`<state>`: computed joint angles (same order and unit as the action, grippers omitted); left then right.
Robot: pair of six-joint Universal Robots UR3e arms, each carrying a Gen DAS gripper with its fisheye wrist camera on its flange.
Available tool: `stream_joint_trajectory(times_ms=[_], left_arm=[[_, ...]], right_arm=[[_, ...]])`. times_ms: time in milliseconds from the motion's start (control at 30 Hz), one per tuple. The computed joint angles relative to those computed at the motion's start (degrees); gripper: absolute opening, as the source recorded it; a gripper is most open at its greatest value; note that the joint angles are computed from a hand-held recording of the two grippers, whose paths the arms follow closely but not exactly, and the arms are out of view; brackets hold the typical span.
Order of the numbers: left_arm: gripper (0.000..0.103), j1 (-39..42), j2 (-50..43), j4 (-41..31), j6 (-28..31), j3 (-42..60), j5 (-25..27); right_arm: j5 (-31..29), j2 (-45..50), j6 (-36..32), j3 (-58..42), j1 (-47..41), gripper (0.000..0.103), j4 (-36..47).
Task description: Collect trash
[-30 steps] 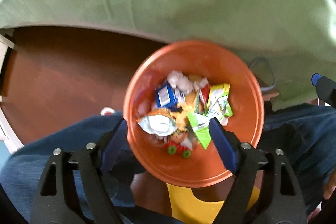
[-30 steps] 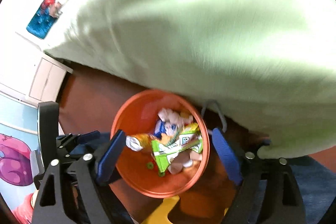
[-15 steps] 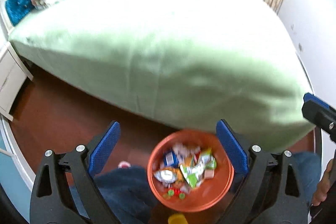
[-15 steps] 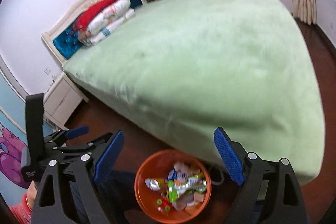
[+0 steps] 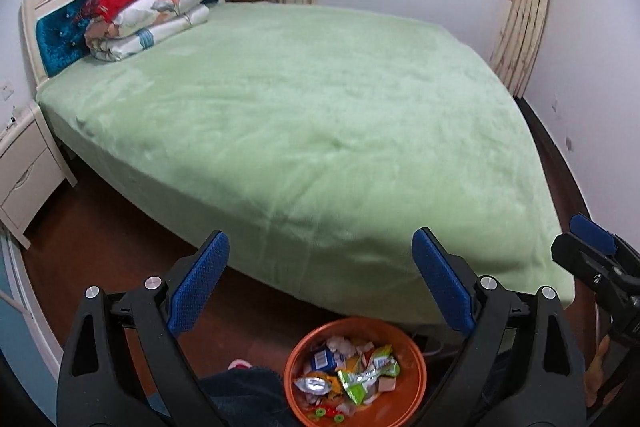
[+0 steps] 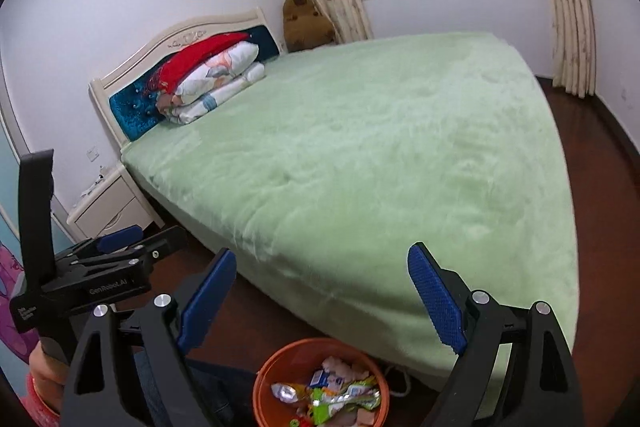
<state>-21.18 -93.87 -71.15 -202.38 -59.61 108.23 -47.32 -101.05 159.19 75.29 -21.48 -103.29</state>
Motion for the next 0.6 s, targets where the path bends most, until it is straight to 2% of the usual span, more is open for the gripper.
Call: stream_joint_trajectory(times_ms=[600], left_arm=[[0.091, -3.80, -5.06, 1.37, 1.09, 12.61, 7.39]], right_arm=[[3.75, -1.67, 2.66, -2.95, -5.04, 0.086, -4.13]])
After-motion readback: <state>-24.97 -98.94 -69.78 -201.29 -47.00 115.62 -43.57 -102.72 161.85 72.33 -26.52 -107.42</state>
